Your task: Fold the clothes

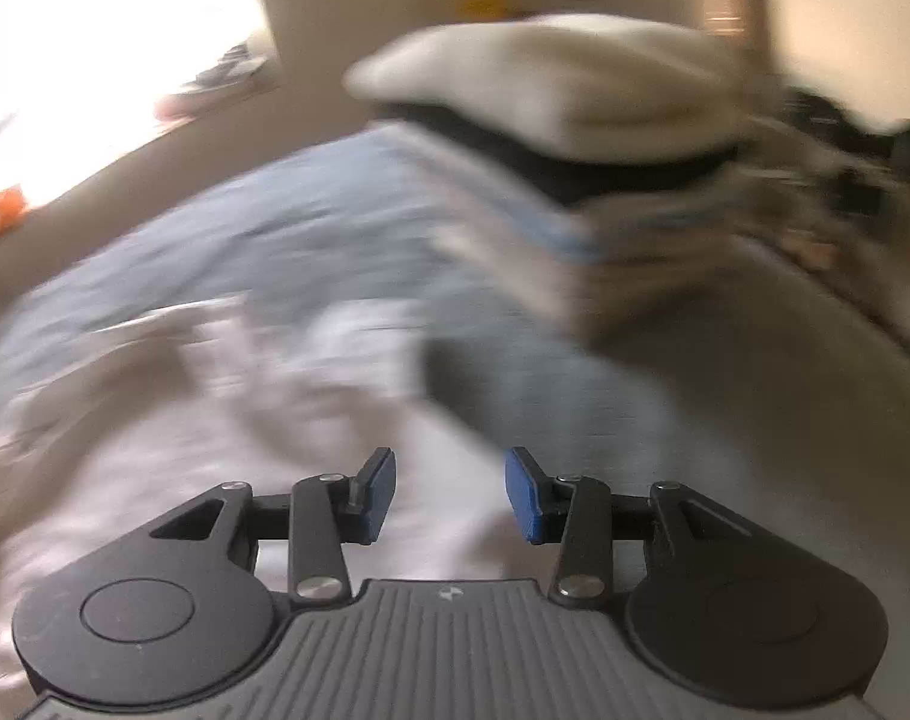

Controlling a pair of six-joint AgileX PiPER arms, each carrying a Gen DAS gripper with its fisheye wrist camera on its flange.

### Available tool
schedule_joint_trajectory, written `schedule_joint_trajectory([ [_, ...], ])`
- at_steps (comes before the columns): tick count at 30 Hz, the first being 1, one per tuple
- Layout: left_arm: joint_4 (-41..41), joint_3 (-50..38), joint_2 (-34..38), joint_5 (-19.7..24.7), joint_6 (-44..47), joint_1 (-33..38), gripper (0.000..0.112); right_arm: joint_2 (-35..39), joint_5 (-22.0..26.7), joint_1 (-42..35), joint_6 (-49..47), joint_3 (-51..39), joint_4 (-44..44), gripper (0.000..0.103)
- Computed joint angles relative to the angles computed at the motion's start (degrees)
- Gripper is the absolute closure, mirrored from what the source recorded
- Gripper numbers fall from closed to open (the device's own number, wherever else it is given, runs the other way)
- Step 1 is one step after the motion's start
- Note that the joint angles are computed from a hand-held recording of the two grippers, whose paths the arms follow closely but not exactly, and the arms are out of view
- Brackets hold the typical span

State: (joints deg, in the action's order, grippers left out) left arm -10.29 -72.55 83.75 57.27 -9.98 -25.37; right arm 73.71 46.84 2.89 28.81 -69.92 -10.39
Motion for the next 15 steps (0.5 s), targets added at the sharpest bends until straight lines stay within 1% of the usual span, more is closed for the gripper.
schedule_joint_trajectory([
  [3,0.5,0.8,-3.4,0.2,-0.4,3.5,0.065,4.2,0.9,2.7,-13.1,-4.3,15.1,0.060],
  [5,2.0,1.6,-5.9,0.4,-1.7,5.6,0.065,8.4,2.7,4.9,-20.9,-7.7,24.6,0.060],
  [7,4.7,2.0,-7.7,1.1,-4.0,7.1,0.065,13.5,5.5,7.6,-27.1,-11.2,32.3,0.060],
  [11,11.4,5.7,-12.2,3.9,-8.0,9.4,0.065,22.6,11.5,14.4,-32.2,-17.0,39.7,0.060],
  [13,11.4,7.4,-13.9,5.1,-7.4,12.4,0.065,26.4,13.6,17.8,-33.8,-19.9,41.2,0.060],
  [15,12.7,9.6,-15.6,5.0,-8.7,14.9,0.065,29.1,15.4,20.5,-35.9,-22.1,42.6,0.060],
])
